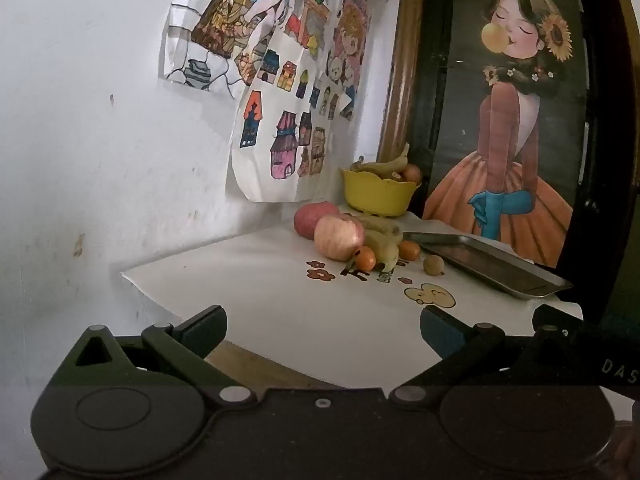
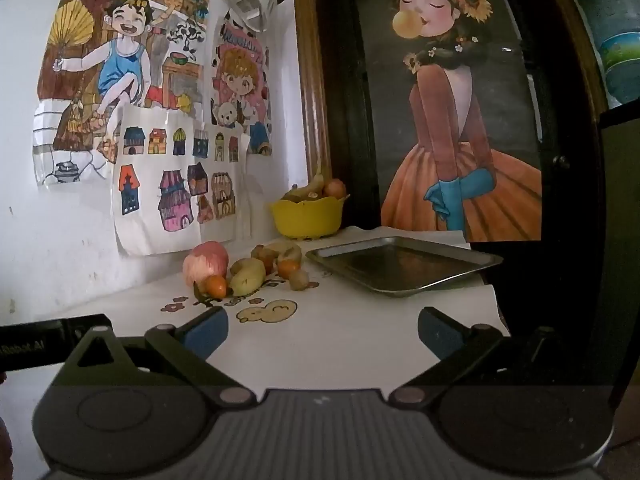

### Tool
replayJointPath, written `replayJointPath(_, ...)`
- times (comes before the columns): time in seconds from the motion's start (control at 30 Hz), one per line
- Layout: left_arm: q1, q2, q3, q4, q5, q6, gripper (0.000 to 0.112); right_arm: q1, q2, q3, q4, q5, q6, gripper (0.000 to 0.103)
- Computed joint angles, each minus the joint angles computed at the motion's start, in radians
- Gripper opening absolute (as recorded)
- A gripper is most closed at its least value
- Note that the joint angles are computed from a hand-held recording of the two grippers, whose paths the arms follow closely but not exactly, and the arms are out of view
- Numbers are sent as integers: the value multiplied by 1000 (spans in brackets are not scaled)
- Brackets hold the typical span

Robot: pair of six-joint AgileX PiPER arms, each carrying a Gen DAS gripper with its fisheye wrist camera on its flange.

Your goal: Organize fruits

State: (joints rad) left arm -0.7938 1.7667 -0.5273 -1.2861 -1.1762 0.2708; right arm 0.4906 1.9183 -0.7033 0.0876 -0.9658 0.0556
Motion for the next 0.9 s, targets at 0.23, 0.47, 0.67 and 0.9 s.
replayJointPath(0.23, 0, 7, 8, 7, 3, -19, 102, 2, 20, -5, 3, -16, -2, 103)
replayJointPath(0.47, 5, 27, 9, 14, -1, -48, 102, 16, 16, -5, 23, 3, -21, 103)
replayJointPath(0.67, 12, 8, 12, 15, 11, -43, 102, 14, 6, -7, 20, 17, -32, 103)
replayJointPath(0.9, 17, 2, 15, 19, 16, -41, 102, 15, 5, -7, 21, 20, -36, 103)
